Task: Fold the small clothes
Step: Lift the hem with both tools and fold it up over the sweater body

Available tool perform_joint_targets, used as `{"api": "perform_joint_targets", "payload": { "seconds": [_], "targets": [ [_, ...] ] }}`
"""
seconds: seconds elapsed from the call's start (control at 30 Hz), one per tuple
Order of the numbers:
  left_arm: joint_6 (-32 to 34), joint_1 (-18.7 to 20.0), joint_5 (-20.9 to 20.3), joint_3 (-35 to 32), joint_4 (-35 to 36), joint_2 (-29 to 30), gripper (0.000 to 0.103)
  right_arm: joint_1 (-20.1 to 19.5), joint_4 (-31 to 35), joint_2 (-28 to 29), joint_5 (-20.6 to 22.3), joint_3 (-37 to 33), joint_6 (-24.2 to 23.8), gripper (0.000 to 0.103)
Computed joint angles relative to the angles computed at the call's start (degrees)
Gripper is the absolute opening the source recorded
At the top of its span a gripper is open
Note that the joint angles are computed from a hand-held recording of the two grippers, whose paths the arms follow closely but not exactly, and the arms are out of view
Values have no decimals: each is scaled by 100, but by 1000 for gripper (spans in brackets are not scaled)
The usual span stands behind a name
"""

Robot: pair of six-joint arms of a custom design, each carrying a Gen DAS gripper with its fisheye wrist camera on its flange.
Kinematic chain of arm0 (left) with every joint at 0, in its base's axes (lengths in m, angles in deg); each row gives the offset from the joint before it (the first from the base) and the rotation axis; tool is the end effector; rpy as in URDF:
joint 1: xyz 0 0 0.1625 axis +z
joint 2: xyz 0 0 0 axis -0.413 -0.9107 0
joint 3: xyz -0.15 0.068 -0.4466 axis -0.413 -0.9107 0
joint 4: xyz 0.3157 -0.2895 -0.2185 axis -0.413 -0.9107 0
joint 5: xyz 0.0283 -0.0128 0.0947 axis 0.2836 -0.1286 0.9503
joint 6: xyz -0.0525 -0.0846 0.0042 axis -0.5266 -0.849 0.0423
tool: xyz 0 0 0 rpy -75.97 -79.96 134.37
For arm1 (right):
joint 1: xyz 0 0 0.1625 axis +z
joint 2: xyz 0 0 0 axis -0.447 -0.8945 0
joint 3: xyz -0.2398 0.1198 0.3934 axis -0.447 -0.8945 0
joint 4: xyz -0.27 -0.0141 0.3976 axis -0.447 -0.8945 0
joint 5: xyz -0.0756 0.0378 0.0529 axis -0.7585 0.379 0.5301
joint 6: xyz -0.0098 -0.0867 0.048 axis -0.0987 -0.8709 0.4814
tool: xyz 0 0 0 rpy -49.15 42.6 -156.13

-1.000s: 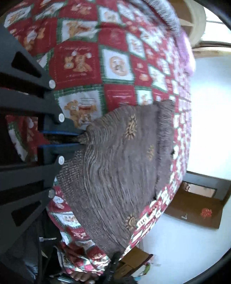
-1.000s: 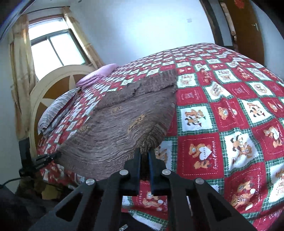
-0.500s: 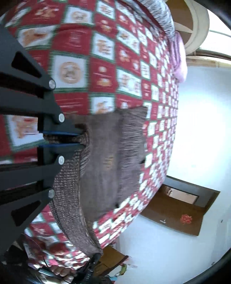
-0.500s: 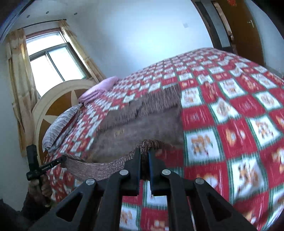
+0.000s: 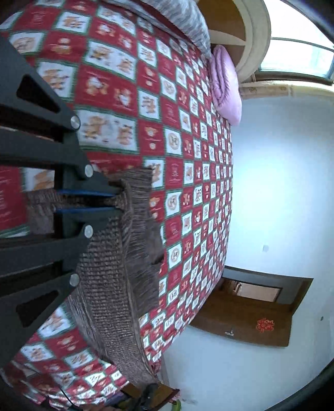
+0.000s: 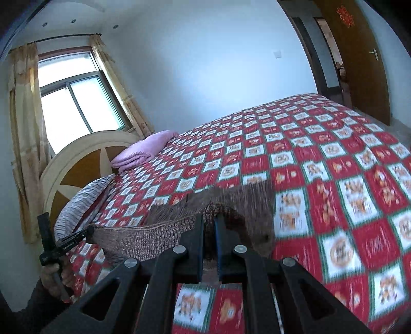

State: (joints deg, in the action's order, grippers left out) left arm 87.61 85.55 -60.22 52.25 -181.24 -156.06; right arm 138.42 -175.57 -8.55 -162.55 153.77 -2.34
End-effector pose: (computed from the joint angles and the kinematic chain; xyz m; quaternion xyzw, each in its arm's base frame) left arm -0.0793 -0.4975 0.2716 0.3800 0.8623 -0.2859 0.1741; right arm 0.1995 -0.3035 0.1826 0.0211 -0.8261 0.5259 0.2014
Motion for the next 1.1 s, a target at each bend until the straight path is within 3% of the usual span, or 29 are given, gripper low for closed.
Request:
{"api": "perform_joint_targets", "payload": {
  "seconds": [0.23,0.37,0.43,0.5,0.53,0.57,0.6,0.63,0.7,0.87,0.93,1.03,1.1],
  "targets": [
    [299,123,492,-716,-493,1425,7,-1095,822,-131,599,-518,-99,7],
    [372,317,849,-1106,-565,2173,8,-1714,1265,107,825,-918,-158,7],
    [374,403,1151,-1222,-781,2531,13,-2103,1622,269,1068,-1157,-255,7],
    [126,462,1310,-1262,-654,2602,16,-2344,1903,443,978,-1390,-226,8],
    [22,485,1244,-1210,-601,2519,16,-2372,2140,573,633,-1566,-267,12],
    [23,472,1196,-1121,-614,2420,20,-2361,2243,632,441,-1633,-308,31],
    [124,434,1222,-976,-740,2303,31,-2335,2248,697,271,-1663,-373,45],
    [310,385,1246,-803,-955,2195,38,-2291,2057,763,187,-1619,-515,66],
    [742,309,1297,-508,-1358,2051,76,-2165,1809,835,63,-1490,-830,69],
    [1655,214,1724,-408,-1785,2372,79,-1832,2125,1160,-825,-1472,-1553,69],
    [2082,151,2001,-502,-2450,2747,81,-1800,1846,1332,-939,-1593,-1918,69],
    [2376,64,2393,-967,-3090,3271,81,-1769,2164,1312,-1209,-2044,-2053,70],
    [2400,58,2721,-1442,-3364,3587,81,-1733,1963,1342,-1351,-2444,-2336,69]
  ]
}}
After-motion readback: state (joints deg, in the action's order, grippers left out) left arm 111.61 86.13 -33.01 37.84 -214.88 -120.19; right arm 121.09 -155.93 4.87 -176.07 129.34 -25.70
